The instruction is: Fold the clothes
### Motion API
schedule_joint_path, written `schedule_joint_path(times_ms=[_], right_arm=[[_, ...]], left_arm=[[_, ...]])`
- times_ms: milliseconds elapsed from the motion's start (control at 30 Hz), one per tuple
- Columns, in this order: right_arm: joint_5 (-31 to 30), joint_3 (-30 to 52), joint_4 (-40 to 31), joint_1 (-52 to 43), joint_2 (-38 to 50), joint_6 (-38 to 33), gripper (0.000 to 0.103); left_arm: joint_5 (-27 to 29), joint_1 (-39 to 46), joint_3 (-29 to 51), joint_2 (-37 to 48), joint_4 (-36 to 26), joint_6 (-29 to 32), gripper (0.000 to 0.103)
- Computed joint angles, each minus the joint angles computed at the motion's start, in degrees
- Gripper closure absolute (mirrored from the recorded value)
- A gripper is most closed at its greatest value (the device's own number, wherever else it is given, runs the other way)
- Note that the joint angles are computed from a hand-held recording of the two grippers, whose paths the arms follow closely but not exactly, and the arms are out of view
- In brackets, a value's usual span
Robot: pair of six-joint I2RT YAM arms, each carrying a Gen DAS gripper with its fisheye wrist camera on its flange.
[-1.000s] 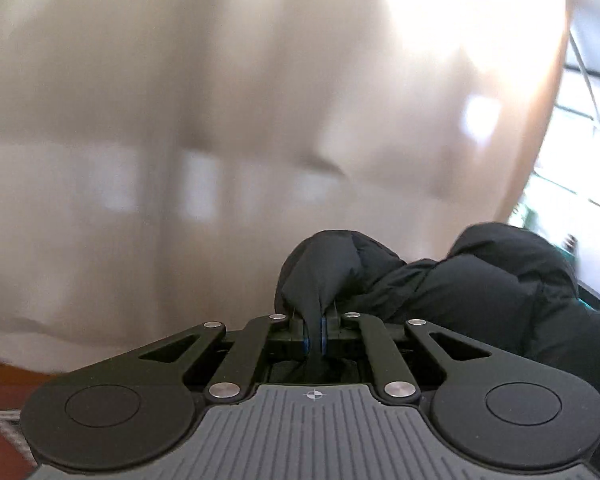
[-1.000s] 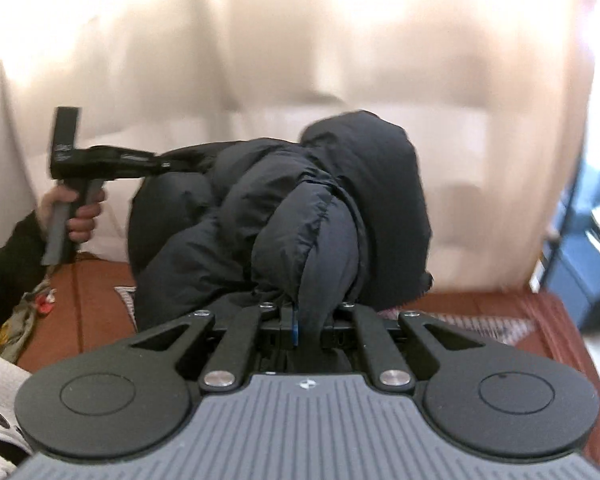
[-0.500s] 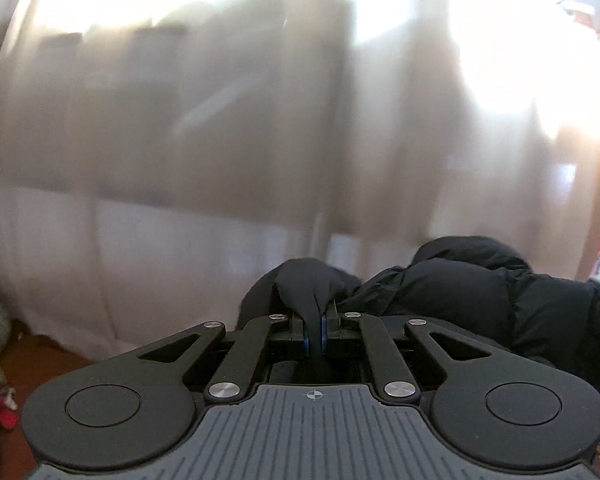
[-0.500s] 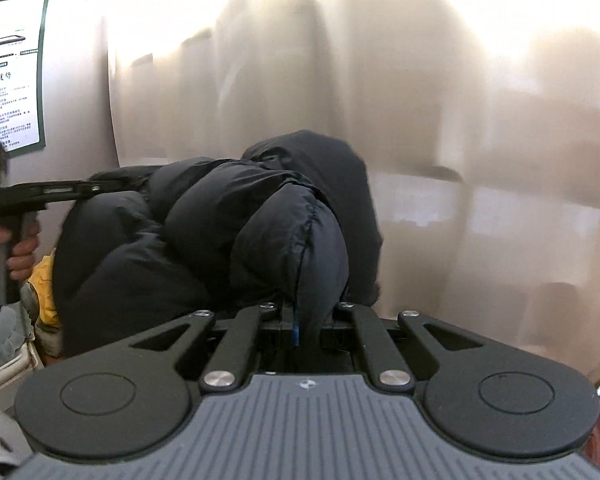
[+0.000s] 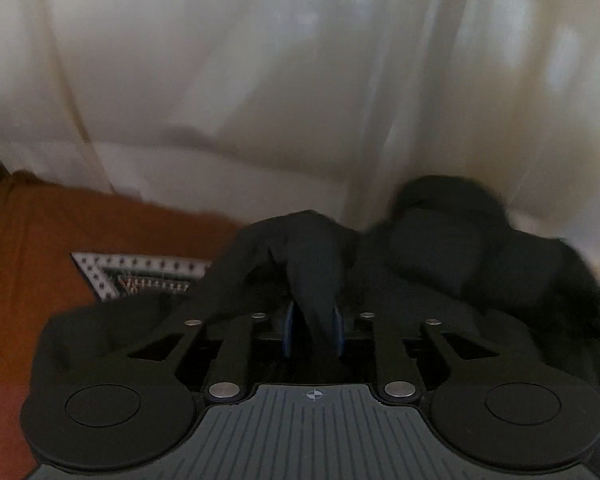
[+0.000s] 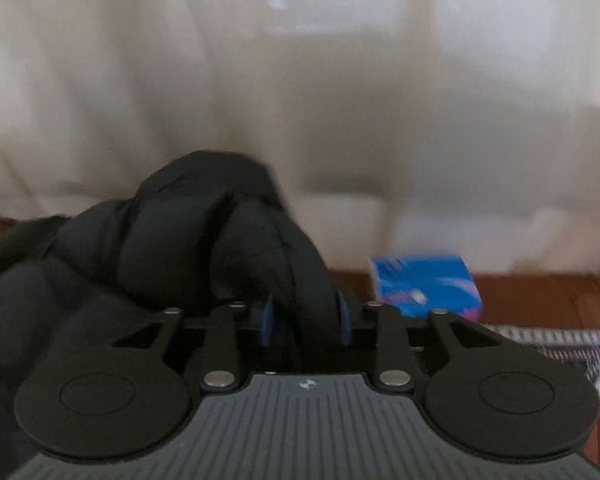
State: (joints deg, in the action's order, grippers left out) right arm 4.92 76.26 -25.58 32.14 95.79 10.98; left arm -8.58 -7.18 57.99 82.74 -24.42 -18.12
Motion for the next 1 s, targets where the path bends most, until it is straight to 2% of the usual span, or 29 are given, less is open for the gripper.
schedule_joint_path(times_ms=[33, 67, 100, 133, 167, 300, 400, 500, 567, 667, 733, 800, 867, 1000], right_arm=[[0.58, -1.23, 0.64, -0.11, 0.10, -0.19, 0.065], [1.15, -2.46, 1.31, -0.22, 0.23, -0.38, 0.057], [1.15, -4.71, 1.73, -0.58, -2.44, -1.36, 0.050], [1.02, -6.96, 1.97, -1.01, -5.51, -2.46, 0.039], [1.49, -9.02, 1.68, -1.14, -8.65, -3.27, 0.035], [1.74, -16.34, -1.12, -2.44, -19.66, -5.13, 0.027], [0.10, -21.36, -4.31, -4.59, -26.67, -5.76, 0.025], [-3.20, -27.21, -5.98, -7.85, -31.22, -6.76, 0.023], [-5.86, -30.97, -5.39, -10.63, -33.47, -9.07, 0.021], [-10.63, -35.56, -4.17, -15.75, -35.47, -13.80, 0.021], [-14.87, -36.77, -2.69, -19.75, -34.25, -17.81, 0.021], [-19.29, -36.13, -2.10, -23.41, -31.81, -21.31, 0.021], [-22.31, -35.62, -1.35, -25.80, -29.20, -24.27, 0.021], [-25.46, -35.43, 0.65, -27.48, -25.26, -28.28, 0.020]], left_arm=[[0.07, -0.17, -1.37, -1.34, 0.37, 1.65, 0.060], [0.15, -0.35, -2.72, -2.69, 0.69, 3.29, 0.058], [1.51, -0.08, -4.49, -5.55, 0.48, 5.01, 0.050], [2.58, -0.50, -4.76, -7.16, -0.50, 5.54, 0.046], [3.49, -1.12, -4.65, -8.38, -1.61, 5.80, 0.045], [7.80, -3.34, -7.17, -11.79, -2.25, 5.94, 0.043], [2.10, -12.35, -11.29, -14.89, -2.51, 1.24, 0.039], [-4.70, -22.82, -14.30, -16.76, -3.69, -5.47, 0.036], [-9.47, -29.36, -16.83, -17.48, -4.02, -10.45, 0.031], [-19.10, -43.93, -16.21, -15.48, -9.19, -21.83, 0.025], [-22.44, -52.14, -13.79, -11.41, -13.39, -29.61, 0.024], [-22.67, -58.51, -10.91, -6.78, -16.99, -40.14, 0.023], [-19.60, -61.87, -10.04, -4.92, -15.34, -46.62, 0.023], [-16.84, -65.36, -7.54, 4.10, -10.06, -53.39, 0.023]])
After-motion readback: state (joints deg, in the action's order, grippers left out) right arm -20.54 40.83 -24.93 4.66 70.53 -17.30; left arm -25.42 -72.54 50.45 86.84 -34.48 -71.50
